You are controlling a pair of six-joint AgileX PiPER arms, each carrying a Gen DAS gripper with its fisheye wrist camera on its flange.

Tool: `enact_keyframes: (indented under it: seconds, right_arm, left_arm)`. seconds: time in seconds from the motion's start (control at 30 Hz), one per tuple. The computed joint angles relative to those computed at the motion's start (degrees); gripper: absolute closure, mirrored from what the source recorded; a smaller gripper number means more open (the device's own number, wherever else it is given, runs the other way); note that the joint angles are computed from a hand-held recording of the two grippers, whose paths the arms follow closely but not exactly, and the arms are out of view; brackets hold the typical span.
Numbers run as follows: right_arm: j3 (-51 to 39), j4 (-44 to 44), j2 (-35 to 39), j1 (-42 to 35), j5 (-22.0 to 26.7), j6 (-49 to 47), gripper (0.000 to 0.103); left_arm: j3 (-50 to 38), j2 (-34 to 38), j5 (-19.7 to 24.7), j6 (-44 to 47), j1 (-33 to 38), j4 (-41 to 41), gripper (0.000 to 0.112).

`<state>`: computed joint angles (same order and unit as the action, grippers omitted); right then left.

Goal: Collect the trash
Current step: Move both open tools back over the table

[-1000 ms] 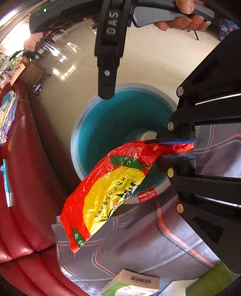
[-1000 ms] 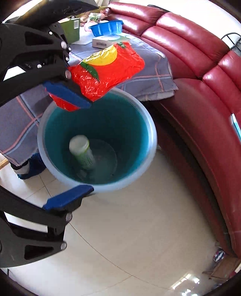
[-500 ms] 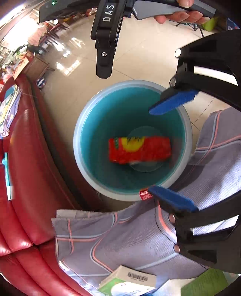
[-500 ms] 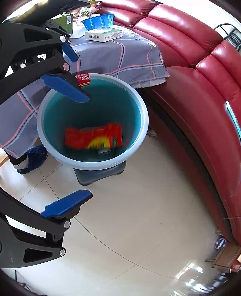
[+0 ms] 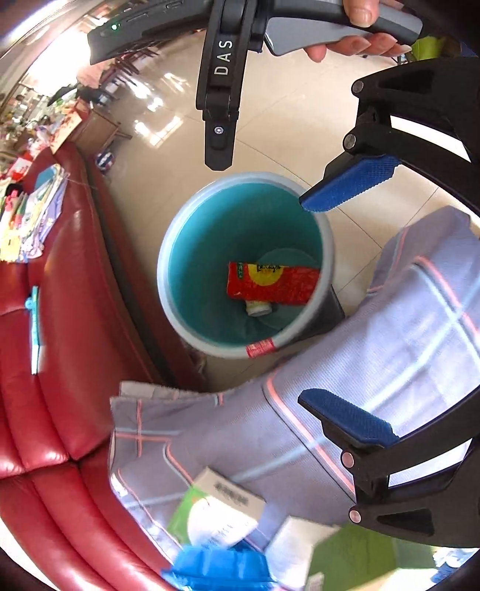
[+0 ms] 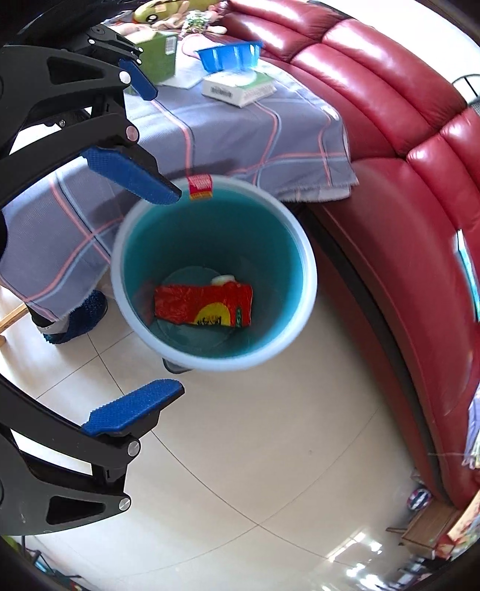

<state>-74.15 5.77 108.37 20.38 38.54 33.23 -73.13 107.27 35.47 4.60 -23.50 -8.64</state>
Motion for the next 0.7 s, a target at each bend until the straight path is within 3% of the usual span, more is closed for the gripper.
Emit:
enact_keyframes:
  seconds: [0.23, 0.4, 0.7]
  right_arm:
    - [-5.3, -5.3, -0.5, 7.6, 5.1, 6.0, 0.012]
    - [-13.6, -7.0, 2.8, 14.0, 9.9, 7.4, 0.012]
    - [-39.5, -8.0, 15.5, 23.0, 21.7, 6.3, 0.012]
  left_arm:
    - [10.4, -12.4, -1.1, 3.3, 5.3, -1.1, 0.014]
    - [17.0, -21.0, -0.3, 10.6, 13.1, -4.8, 0.014]
    - [22.0, -29.0, 5.3, 29.4, 34.0, -13.7, 0.013]
